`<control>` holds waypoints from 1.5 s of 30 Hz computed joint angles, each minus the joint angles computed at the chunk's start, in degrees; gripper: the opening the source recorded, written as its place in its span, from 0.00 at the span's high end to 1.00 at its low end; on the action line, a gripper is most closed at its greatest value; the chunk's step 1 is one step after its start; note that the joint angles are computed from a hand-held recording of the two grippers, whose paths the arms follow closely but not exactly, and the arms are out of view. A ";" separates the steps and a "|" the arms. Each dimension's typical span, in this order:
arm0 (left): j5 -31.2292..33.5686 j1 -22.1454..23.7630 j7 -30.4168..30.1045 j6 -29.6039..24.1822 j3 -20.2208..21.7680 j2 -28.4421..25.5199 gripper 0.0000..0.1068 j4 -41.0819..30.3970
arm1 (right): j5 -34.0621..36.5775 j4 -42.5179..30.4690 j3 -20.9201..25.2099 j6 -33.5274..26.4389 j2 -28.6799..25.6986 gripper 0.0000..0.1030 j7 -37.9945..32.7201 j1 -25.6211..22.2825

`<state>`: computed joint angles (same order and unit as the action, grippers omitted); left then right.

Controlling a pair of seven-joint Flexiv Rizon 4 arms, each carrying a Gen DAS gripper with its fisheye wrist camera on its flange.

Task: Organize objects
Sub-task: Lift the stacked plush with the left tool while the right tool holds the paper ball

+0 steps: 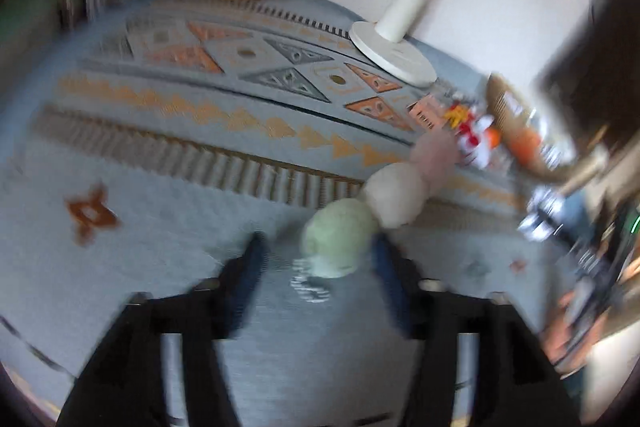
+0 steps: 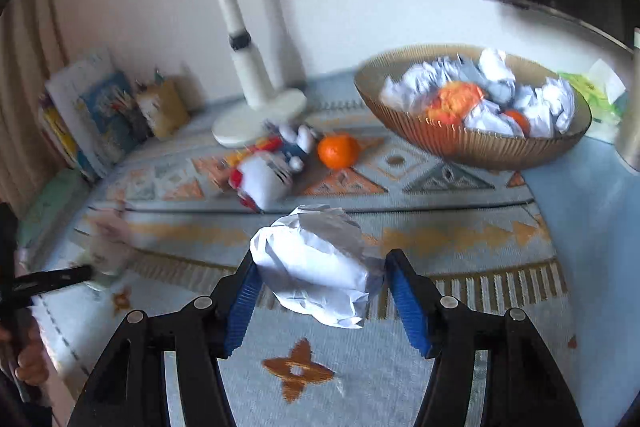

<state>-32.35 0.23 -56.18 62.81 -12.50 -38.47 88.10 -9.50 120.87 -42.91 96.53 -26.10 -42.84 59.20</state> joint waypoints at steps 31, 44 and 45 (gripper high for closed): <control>13.88 -7.62 9.25 -0.79 5.73 -8.40 0.42 -14.54 | -1.39 -0.56 7.35 0.43 1.14 0.36 -0.74 -6.41; 2.85 -3.32 5.36 15.17 -5.33 -7.21 0.54 -7.19 | 0.17 -0.13 3.90 -0.04 0.91 0.14 -1.25 -3.04; 4.58 -4.62 3.60 17.29 -3.54 -7.49 0.54 -7.14 | -0.28 -0.51 5.96 -0.56 1.24 0.14 -1.43 -4.78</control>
<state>-27.77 -4.39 -52.59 80.10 -16.05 -45.95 80.97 -9.77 120.36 -36.95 95.97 -24.87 -44.27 54.42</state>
